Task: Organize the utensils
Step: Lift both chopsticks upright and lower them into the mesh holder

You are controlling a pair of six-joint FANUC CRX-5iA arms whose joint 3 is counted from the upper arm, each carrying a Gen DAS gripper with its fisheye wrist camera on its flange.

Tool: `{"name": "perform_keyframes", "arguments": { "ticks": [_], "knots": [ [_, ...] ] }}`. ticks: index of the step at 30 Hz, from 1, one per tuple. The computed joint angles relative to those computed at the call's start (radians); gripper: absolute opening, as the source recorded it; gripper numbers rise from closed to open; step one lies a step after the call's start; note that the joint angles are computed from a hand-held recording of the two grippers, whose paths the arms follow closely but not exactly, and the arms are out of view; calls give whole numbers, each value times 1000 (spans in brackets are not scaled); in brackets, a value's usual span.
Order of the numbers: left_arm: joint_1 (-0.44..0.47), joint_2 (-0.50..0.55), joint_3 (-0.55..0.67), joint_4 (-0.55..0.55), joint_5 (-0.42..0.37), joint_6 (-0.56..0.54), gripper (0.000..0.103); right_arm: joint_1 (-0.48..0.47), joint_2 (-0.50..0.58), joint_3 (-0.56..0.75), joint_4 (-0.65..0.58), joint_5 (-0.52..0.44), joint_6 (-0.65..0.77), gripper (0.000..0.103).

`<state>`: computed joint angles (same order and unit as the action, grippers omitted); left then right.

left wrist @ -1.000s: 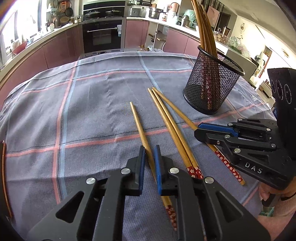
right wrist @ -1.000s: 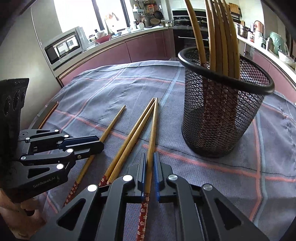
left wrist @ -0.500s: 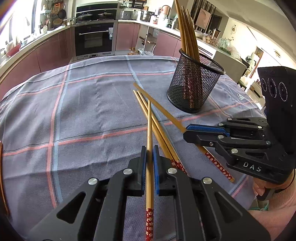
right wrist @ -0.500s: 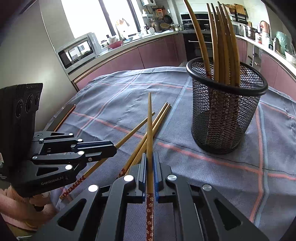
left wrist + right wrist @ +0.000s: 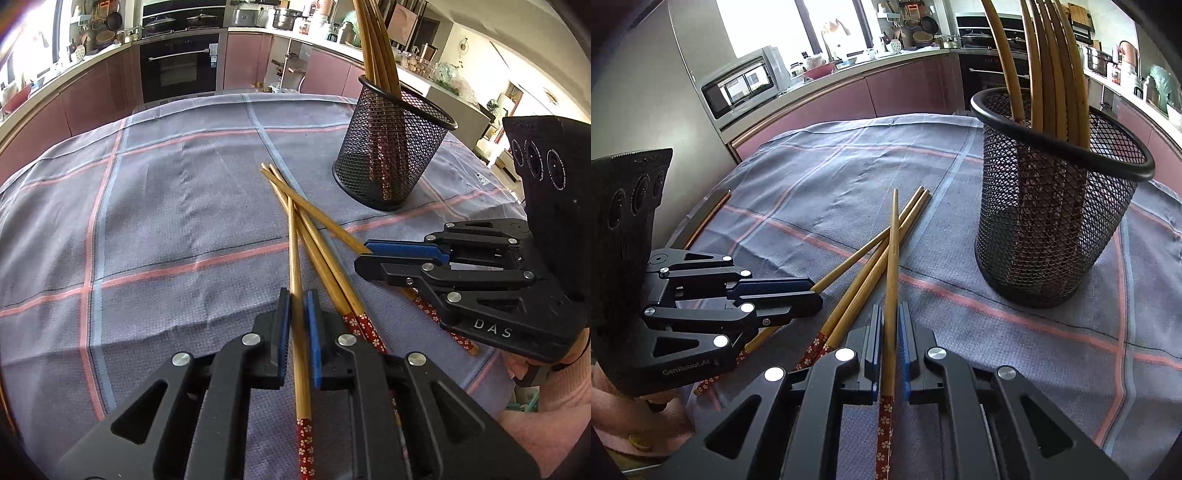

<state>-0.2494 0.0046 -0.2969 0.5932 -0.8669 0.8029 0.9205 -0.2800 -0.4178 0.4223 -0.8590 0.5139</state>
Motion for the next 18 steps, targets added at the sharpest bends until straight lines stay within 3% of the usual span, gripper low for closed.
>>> {"name": "perform_keyframes", "arguments": {
  "ticks": [9,18],
  "knots": [
    [-5,-9,1,-12,15,31,8,12,-45,-39,54,23,-50,6],
    [31,-45,-16,157,-37,-92,8,49,-151,-100,204,24,-157,6]
  ]
}}
